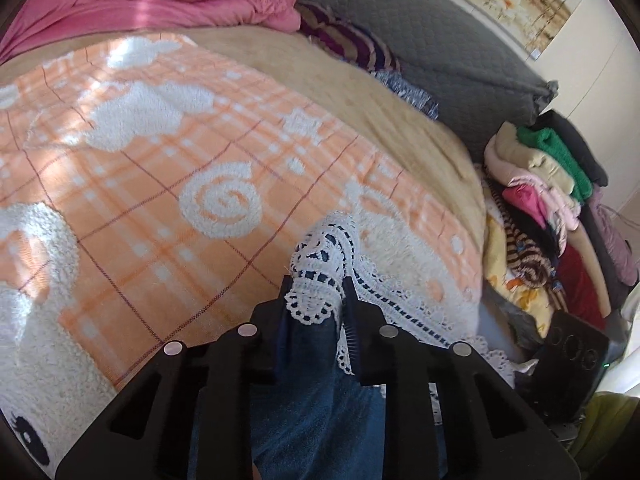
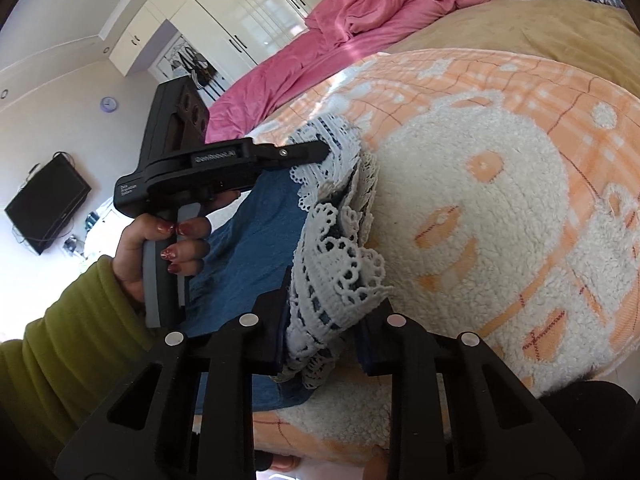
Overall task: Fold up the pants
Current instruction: 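Grasp the lace hem with the left gripper while the right gripper lifts the lace hem toward it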
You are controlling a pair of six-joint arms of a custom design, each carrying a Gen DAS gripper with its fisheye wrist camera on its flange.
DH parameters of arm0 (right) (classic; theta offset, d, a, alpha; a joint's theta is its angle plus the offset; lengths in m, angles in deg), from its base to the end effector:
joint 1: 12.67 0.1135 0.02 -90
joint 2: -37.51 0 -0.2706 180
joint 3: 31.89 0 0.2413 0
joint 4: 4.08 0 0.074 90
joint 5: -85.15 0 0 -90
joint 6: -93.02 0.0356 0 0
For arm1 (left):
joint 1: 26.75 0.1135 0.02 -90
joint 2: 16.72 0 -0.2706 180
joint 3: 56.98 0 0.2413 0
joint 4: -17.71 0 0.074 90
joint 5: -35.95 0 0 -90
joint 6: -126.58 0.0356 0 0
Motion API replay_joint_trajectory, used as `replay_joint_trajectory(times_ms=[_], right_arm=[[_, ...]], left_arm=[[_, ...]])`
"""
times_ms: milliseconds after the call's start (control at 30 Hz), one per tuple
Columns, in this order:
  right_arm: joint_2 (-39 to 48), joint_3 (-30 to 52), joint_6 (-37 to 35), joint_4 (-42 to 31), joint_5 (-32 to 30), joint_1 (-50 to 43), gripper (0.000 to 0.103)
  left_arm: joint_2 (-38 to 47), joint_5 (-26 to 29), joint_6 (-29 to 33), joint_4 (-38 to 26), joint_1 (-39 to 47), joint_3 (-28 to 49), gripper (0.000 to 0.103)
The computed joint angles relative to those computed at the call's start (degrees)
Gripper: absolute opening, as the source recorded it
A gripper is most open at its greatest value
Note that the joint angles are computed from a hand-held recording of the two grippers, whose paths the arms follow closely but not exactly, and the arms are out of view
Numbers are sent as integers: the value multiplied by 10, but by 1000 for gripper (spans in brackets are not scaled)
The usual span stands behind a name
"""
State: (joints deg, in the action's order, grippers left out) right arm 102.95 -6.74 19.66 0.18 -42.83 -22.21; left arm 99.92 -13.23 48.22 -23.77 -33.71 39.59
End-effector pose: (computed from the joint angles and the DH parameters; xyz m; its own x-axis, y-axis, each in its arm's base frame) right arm 0.1753 -0.0073 0.1435 -0.6589 0.3396 -0.6712 -0.1790 0.7959 0.5784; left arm 0.4102 -0.0735 0.1838 -0.7739 0.2483 -0.5826 0.5687 0.6773 -0.4668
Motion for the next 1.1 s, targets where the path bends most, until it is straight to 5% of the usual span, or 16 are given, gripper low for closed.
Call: replay_joint_trajectory(times_ms=[200,333,500,633,767,933,1033,1100], right_arm=[[-118,-3,13,-46,-9,51,18],[-196,31,27,-97,70,179,18],[-125,82,29,-81,192,369,18],[-25,112,8,-58,271,470,18],[47,135,-6,-58,312,531,19],[98,163,-37,-74,379,612,22],[135,182,-53,-80,402,658,24],[160,188,-56,-73,401,680,42]], left_arm=[[-92,73,15,-5,68,-56,22],[-142,111,50,-30,137,-88,22],[-143,169,107,-104,246,-105,22],[-124,161,136,-133,307,-120,24],[-94,209,117,-155,381,-134,49],[-75,287,132,-193,469,-151,66],[-58,276,165,-254,485,-126,75],[-65,242,160,-247,480,-128,76]])
